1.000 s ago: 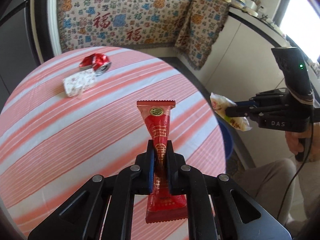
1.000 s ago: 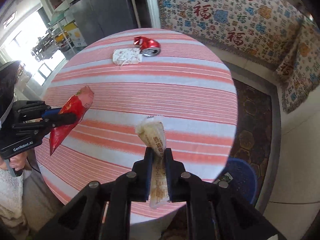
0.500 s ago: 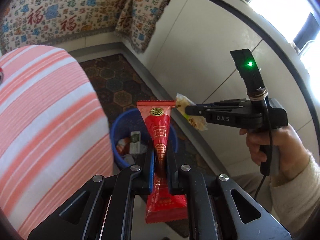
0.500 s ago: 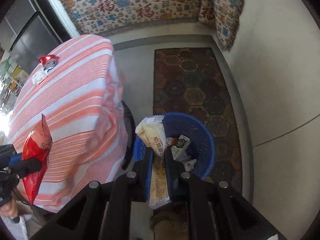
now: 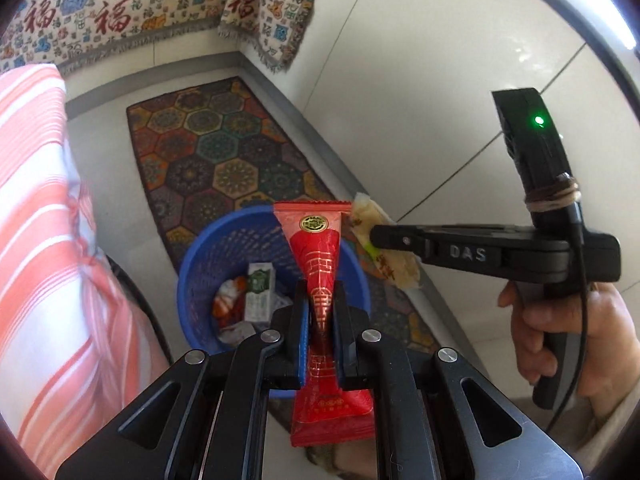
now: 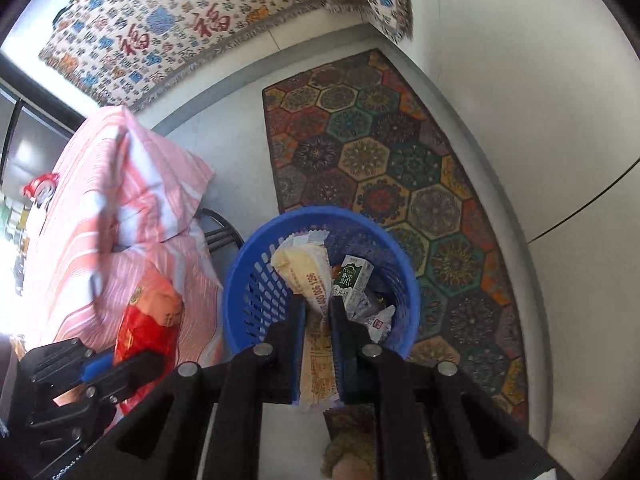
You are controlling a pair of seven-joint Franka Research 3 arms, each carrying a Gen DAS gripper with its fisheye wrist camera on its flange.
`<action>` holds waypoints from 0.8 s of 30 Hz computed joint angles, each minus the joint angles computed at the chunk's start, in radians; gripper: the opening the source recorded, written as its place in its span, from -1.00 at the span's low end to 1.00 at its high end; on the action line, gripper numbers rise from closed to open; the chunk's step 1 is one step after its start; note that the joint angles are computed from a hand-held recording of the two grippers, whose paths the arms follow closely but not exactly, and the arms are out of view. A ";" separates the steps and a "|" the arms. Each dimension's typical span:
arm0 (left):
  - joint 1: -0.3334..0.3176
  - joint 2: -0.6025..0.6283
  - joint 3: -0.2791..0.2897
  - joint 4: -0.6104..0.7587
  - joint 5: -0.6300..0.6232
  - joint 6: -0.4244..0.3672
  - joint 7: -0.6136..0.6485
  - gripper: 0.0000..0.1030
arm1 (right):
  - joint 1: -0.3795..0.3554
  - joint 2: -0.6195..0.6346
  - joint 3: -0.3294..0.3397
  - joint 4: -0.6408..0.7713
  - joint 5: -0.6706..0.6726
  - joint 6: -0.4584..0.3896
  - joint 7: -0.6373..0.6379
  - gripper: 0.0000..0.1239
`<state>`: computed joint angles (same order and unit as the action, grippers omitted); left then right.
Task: Collect trash
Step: 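Open both tools to drop the candy stick and snack bar into the basket, then swing both open tools back over the table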
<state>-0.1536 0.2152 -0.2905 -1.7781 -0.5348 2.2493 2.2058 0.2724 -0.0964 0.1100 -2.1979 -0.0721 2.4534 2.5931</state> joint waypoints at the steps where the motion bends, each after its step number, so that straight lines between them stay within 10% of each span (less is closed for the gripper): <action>1: -0.006 0.013 0.000 0.004 0.011 0.012 -0.002 -0.83 | -0.002 0.004 -0.005 -0.010 0.012 0.013 -0.007 -0.76; 5: -0.016 0.055 -0.006 0.010 0.050 0.056 -0.009 -0.77 | -0.005 0.018 -0.023 -0.047 0.102 0.072 -0.075 -0.75; 7: -0.027 0.079 -0.003 0.023 0.099 0.077 -0.052 -0.15 | -0.011 0.032 -0.025 -0.039 0.094 0.060 -0.079 -0.60; 10: -0.014 0.061 -0.015 0.001 0.096 0.122 -0.082 0.25 | -0.014 0.017 -0.024 -0.061 0.093 0.089 -0.049 -0.38; 16: 0.038 -0.082 -0.005 -0.060 -0.015 0.067 0.009 0.53 | -0.041 -0.044 0.035 -0.028 -0.245 0.058 0.186 -0.38; 24: 0.072 -0.312 0.159 -0.166 -0.093 -0.084 0.105 0.76 | -0.005 -0.022 0.106 0.099 -0.532 -0.021 0.301 -0.37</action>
